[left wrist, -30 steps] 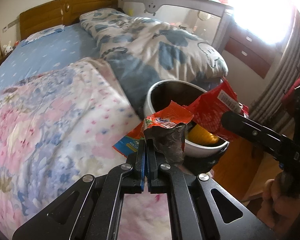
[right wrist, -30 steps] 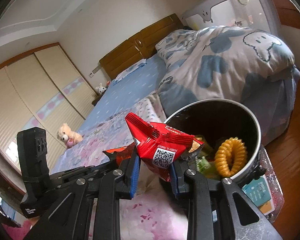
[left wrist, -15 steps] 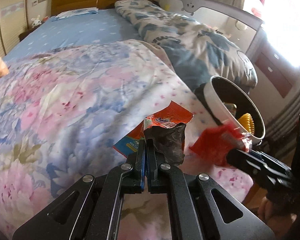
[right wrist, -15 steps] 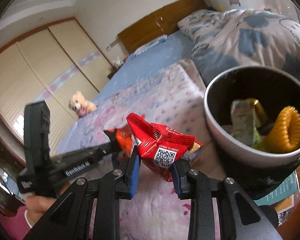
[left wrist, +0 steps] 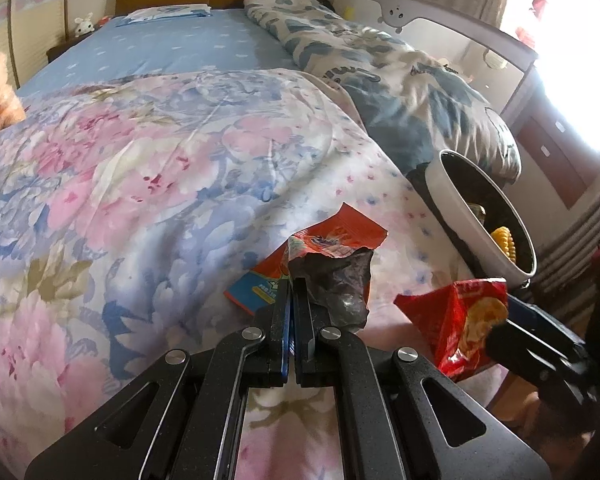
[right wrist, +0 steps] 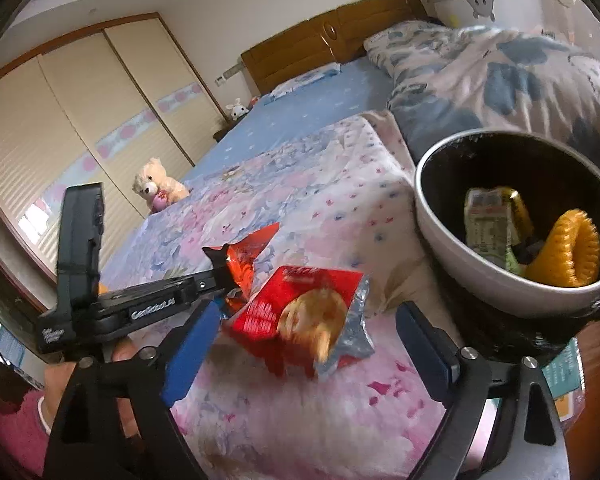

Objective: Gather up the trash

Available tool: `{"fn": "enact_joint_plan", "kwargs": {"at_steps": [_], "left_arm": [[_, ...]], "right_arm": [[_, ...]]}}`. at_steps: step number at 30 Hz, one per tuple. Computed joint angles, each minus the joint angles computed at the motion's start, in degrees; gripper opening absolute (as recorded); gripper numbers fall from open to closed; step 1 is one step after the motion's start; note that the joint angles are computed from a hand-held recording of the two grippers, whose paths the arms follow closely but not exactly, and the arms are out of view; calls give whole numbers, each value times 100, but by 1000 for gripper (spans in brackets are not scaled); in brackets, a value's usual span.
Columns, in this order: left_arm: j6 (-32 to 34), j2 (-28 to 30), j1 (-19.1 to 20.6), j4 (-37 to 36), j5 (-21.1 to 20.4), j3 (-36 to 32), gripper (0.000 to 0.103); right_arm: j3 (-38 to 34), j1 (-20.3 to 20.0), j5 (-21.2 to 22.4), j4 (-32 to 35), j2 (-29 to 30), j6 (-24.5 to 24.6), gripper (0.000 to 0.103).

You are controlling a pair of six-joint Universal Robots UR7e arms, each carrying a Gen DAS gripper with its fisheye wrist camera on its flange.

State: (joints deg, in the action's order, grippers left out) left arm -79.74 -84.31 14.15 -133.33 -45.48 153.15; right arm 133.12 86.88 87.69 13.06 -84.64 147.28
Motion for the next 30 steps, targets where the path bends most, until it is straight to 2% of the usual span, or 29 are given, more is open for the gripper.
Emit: {"fn": "enact_joint_plan", "kwargs": {"at_steps": [3,6,7,8,9,11,12,17,30], "left_arm": [[-111,-127,-36,120,-10,48,1],[-146,-164,-46,124,-31,84,1],[-138,-151,-42,91,-42,93,1],[-137,-143,-46,77,-53,97,1],[-120,-109,-52,33,-66,97,1],[-86,-55,-69,-27,-81,89,1],[-48,-2,-90,-79,-91,73,1],[150,229,-142,-258,-100,-42,1],[948,1035,-129,-948,-100,-474,1]], "right_arm": [[-69,17,57,-84,240,165,91],[-38,122,297,-189,412,182,81],[-15,169,396,-243,449,159,63],[25,225,504,-324,452,119,51],[45,204,468,-328,439,87,49],[56,160,395,-280,382,69,24],[56,159,373,-252,341,57,21],[101,146,296,-187,57,111,13],[124,-439,-179,175,-1117,38,11]]}}
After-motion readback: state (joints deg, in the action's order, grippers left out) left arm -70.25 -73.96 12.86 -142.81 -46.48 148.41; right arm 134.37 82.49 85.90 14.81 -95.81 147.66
